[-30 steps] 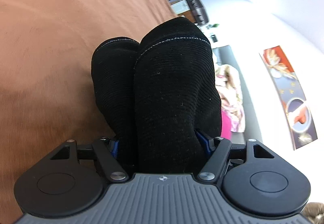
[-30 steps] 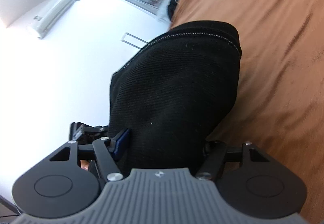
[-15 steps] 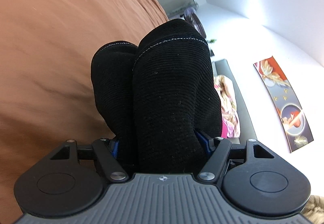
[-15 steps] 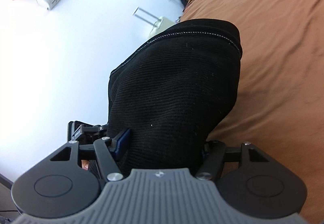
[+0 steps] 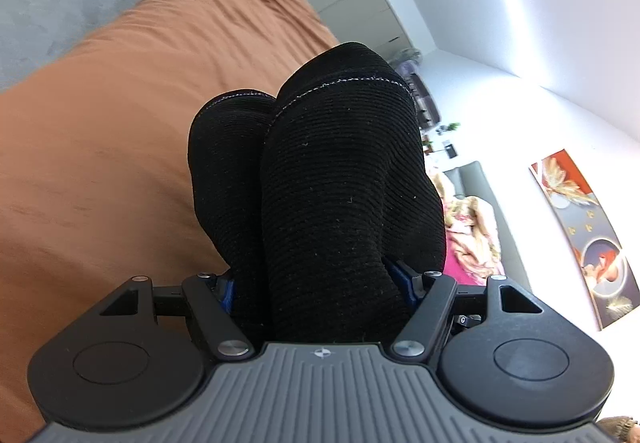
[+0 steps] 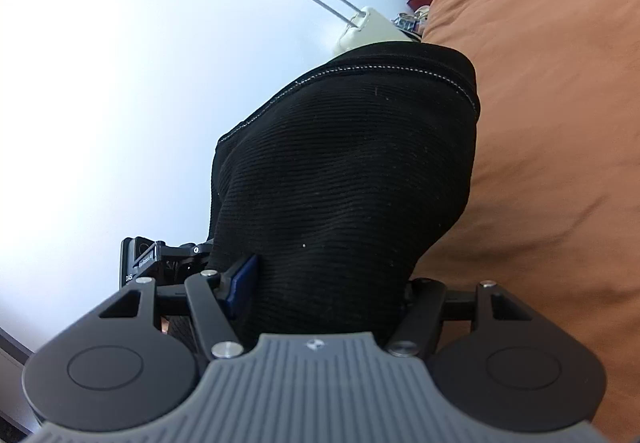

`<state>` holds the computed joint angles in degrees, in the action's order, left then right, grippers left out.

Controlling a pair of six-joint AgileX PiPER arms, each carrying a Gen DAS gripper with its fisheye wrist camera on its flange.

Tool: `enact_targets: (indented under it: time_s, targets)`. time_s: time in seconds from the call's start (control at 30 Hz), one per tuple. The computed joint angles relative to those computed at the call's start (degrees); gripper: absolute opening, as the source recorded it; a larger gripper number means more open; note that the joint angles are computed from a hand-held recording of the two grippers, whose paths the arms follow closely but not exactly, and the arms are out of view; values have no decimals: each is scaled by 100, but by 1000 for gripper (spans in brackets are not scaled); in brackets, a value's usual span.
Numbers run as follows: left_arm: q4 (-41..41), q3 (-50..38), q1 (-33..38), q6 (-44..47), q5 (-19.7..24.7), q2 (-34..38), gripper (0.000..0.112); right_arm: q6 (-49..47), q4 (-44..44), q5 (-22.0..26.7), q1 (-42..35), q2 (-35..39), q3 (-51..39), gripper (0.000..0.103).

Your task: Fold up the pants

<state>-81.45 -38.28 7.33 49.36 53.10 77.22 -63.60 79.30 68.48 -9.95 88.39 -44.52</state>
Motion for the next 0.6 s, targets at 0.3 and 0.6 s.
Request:
enact_targets:
  time_s: [0.3, 0.6]
  targets:
    - [-438, 795, -22, 1400, -570, 714, 83, -1337, 1280, -1351, 1274, 1254, 748, 67]
    - [1278, 471, -932, -384, -1700, -194, 91, -1795, 890, -1400, 778, 1011, 1398, 68]
